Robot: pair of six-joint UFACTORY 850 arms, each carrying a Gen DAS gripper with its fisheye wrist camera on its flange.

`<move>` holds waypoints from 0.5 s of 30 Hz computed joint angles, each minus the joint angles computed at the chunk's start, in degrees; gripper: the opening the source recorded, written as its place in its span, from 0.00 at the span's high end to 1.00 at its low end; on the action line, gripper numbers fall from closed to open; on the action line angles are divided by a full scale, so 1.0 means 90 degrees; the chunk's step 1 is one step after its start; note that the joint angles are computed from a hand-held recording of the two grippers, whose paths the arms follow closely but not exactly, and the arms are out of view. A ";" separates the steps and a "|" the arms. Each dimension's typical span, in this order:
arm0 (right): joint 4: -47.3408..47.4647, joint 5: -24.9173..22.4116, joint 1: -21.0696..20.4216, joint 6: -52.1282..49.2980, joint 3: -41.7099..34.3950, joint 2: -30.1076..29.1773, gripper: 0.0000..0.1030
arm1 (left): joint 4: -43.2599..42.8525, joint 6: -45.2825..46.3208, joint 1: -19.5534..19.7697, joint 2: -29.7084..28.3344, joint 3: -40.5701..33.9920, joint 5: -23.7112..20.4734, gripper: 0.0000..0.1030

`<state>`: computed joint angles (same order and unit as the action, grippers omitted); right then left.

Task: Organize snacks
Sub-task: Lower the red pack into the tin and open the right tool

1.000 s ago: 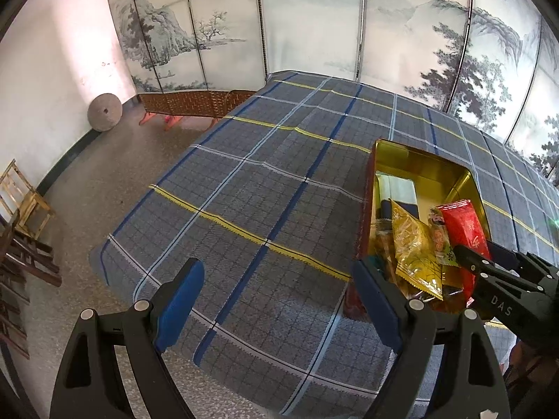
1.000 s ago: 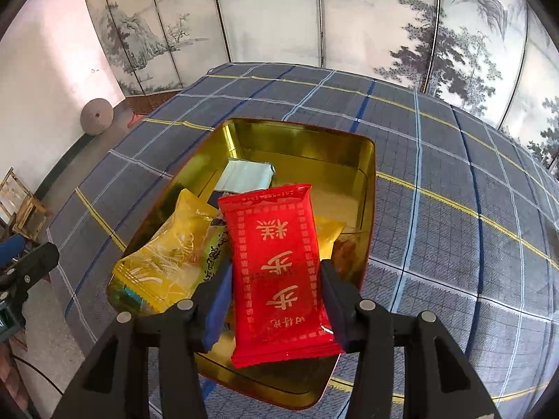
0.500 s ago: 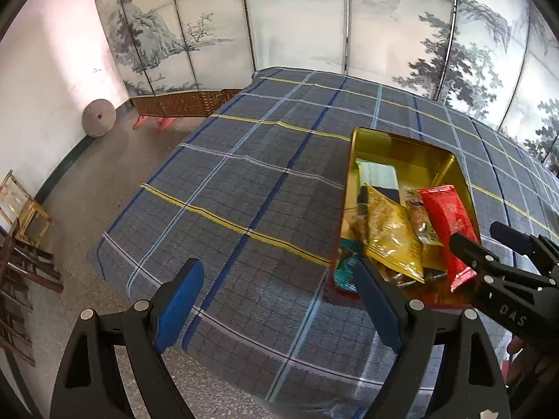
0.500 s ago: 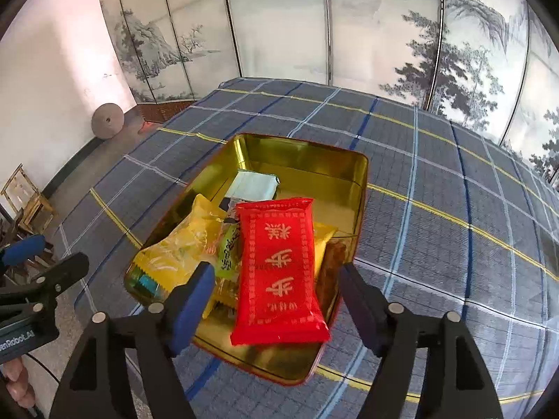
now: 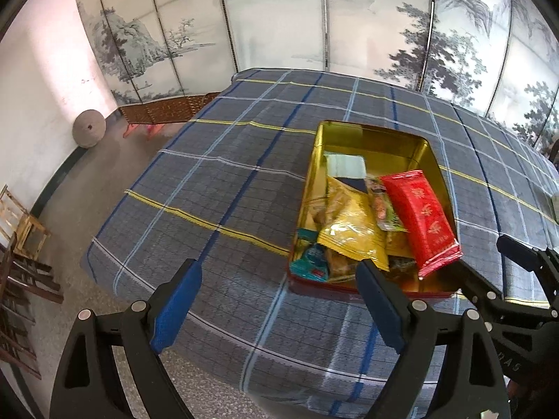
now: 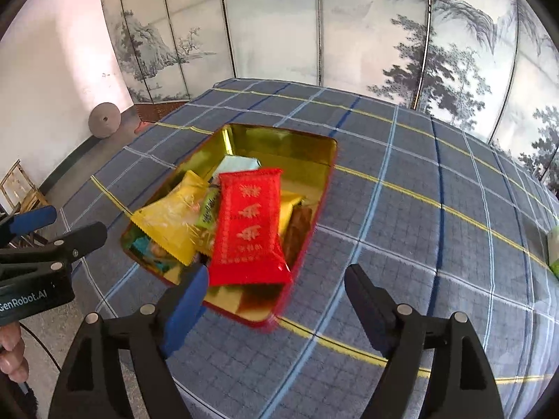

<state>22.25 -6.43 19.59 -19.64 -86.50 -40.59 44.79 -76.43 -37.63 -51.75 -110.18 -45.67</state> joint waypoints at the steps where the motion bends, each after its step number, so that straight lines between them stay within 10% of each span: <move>1: -0.0164 0.0013 -0.0005 0.0133 0.0033 0.0014 0.20 | -0.0018 0.0031 -0.0014 -0.0032 -0.0055 -0.0020 0.15; 15: 0.0314 -0.0085 -0.0098 -0.0386 0.0125 0.0004 0.20 | -0.0264 0.0491 -0.0129 -0.0396 -0.0712 -0.0253 0.15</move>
<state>25.08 -7.20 18.71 -23.11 -85.37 -40.56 42.41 -72.01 -38.79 -55.31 -116.59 -47.94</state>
